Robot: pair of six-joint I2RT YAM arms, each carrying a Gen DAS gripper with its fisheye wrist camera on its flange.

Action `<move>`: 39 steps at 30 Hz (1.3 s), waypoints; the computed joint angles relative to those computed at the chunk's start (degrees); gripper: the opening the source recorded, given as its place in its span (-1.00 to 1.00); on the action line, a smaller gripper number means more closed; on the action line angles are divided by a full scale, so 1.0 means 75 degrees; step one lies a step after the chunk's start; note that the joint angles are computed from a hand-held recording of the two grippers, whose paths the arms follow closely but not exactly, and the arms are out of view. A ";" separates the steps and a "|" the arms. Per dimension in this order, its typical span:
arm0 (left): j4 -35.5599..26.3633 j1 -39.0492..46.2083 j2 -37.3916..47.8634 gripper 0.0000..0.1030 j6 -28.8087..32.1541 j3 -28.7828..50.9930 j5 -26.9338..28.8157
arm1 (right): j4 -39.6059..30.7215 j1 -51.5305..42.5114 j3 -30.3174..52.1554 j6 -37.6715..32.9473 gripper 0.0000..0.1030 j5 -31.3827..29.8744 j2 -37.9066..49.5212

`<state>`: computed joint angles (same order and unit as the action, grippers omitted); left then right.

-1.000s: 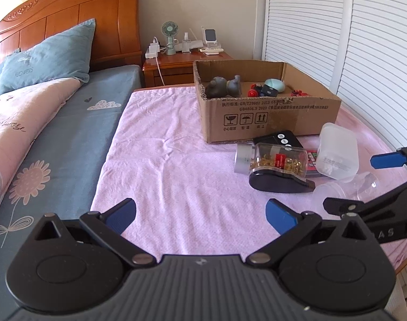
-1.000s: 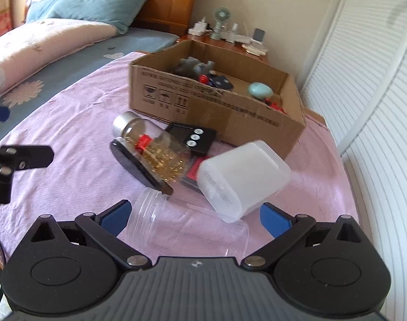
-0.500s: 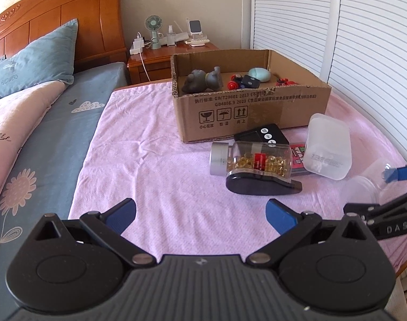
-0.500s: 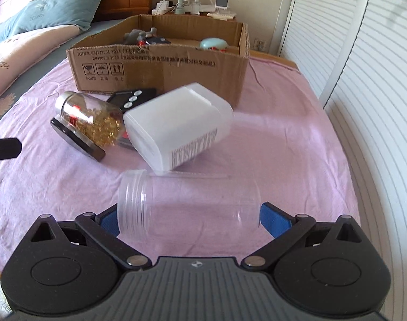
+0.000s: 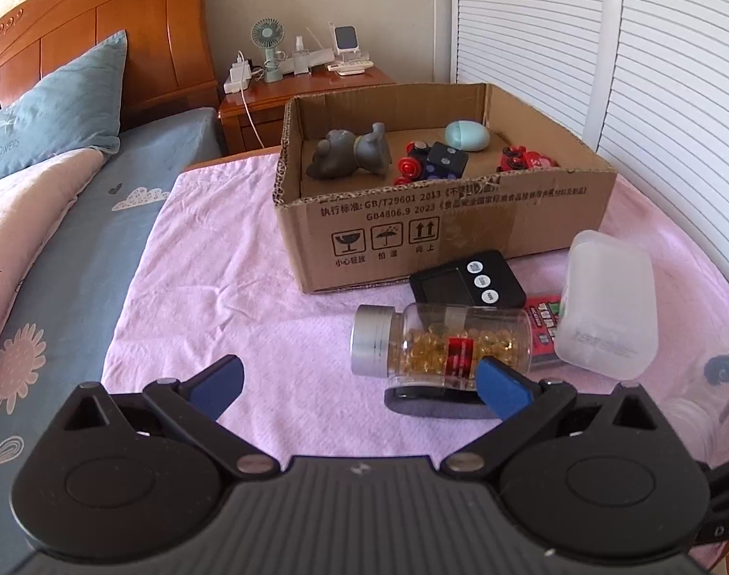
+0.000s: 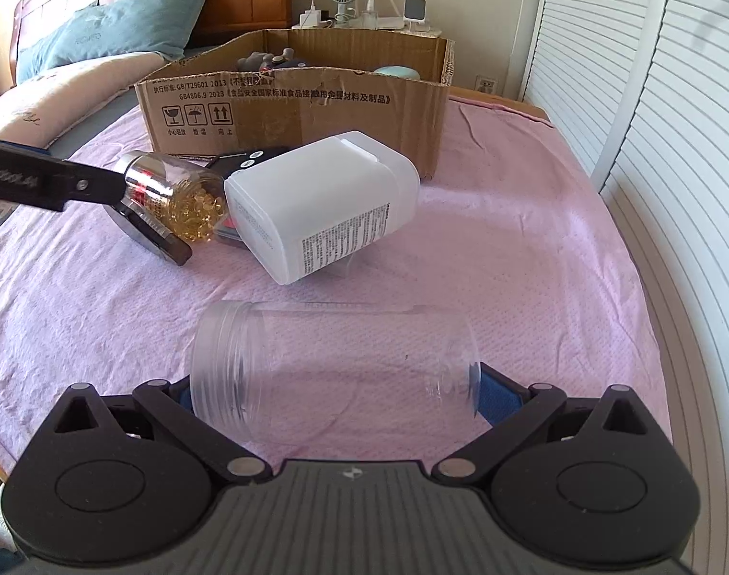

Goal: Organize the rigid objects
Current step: 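Close the right gripper around the clear jar while the left gripper grasps the correction tape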

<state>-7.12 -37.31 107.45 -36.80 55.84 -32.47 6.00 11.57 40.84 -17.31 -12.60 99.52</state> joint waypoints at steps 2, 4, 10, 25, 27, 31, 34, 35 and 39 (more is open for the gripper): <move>0.0017 0.0030 0.0077 0.99 0.0010 0.0020 0.0110 | 0.0016 -0.0019 -0.0020 -0.0032 1.00 -0.0032 -0.0015; 0.0143 0.0024 0.0001 0.99 -0.0029 -0.0134 0.0206 | 0.0070 -0.0048 -0.0047 -0.0058 1.00 -0.0076 -0.0011; -0.0421 -0.0111 -0.0138 0.99 -0.0304 -0.0265 0.0289 | 0.0159 -0.0076 -0.0114 -0.0079 1.00 -0.0108 -0.0028; -0.3354 -0.1125 -0.1598 0.99 -0.1175 0.0407 -0.0497 | 0.0352 -0.0134 -0.0180 -0.0156 1.00 -0.0242 0.0003; -0.3514 -0.1270 -0.1781 0.99 -0.1312 0.0424 -0.0608 | 0.0413 -0.0157 -0.0230 -0.0188 1.00 -0.0283 -0.0007; -0.2627 -0.1377 -0.1543 0.99 -0.1569 0.0088 -0.0558 | 0.0499 -0.0246 -0.0324 -0.0330 1.00 -0.0427 -0.0041; -0.1227 -0.1334 -0.0911 0.99 -0.1552 -0.0280 -0.0290 | 0.0554 -0.0329 -0.0377 -0.0461 1.00 -0.0574 -0.0056; -0.0802 -0.1316 -0.0659 0.99 -0.1571 -0.0341 -0.0156 | 0.0593 -0.0351 -0.0410 -0.0485 1.00 -0.0609 -0.0066; 0.0253 -0.1180 0.0274 0.99 -0.1778 -0.0301 0.0038 | 0.0728 -0.0449 -0.0519 -0.0586 1.00 -0.0748 -0.0089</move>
<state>-5.22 -46.16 109.51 -50.13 53.58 -32.19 11.46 8.20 36.94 -21.70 -18.21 98.85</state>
